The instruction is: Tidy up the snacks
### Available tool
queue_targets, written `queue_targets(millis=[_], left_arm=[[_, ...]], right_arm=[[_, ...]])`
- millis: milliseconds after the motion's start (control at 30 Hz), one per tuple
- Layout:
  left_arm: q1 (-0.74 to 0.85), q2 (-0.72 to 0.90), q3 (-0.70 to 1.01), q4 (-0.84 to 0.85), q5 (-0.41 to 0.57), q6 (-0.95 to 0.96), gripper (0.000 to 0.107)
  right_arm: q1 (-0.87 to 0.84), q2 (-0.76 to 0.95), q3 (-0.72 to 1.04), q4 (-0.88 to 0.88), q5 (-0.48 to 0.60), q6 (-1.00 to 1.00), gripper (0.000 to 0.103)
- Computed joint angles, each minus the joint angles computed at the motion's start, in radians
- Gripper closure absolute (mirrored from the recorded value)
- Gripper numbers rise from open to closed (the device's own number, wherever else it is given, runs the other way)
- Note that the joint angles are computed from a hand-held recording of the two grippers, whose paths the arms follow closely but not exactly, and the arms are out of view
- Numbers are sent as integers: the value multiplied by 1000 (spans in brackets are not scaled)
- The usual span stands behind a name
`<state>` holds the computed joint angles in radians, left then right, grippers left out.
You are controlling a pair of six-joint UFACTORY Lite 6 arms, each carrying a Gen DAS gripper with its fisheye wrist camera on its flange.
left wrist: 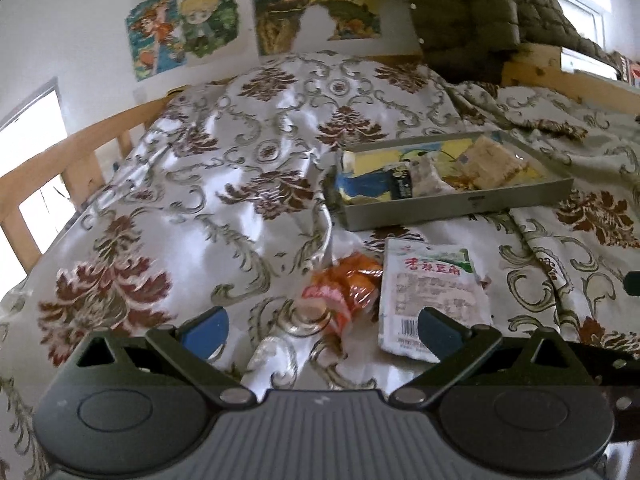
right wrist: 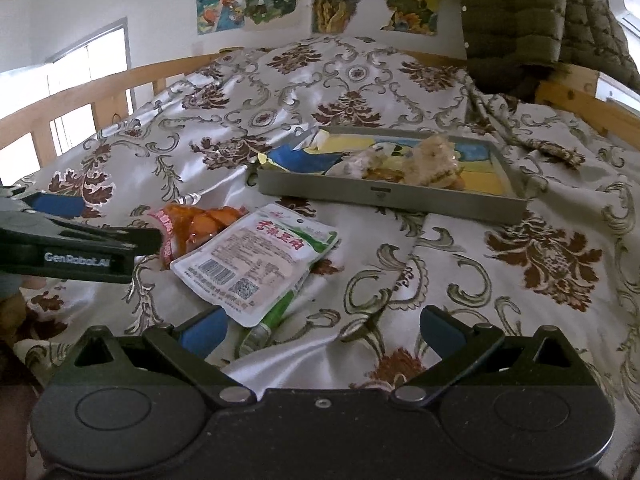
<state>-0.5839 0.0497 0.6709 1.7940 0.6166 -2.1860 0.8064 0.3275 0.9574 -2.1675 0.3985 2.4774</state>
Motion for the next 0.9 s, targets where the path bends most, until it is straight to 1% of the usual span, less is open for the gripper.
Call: queue_targets(millis=[167,267,467,567,633,700,767,833,900], left_arm=[[53,82,93,83,-77,-12,4],[88,134,151,165,-143,-43,4],[166,245,282,368,-315,-136,4],[189,324,370,332,-386,-69,4],[199,367,411,306,-406,-26,4],[204,398,436,285,-411,10,4],[209,422,457,262,-417,41,4],[212,432,461,287,-417,26,4],[218,438,462,319,-425,15,4]], right_arm=[[-27,81,72,-70,-36,37,1],[-45,119,103,-168,-65,121,1],[-67,154,117,-332,-84,273,1],[-80,165,119,-390,-90,328,2],[-88,175,127,-413,-99,349,3],[-92,186,138,-421,-110,355,7],[-92,193,146,-419,-119,346,9],[-85,198,152,-408,-120,321,12],[-77,206,163,-411,-124,307,17]])
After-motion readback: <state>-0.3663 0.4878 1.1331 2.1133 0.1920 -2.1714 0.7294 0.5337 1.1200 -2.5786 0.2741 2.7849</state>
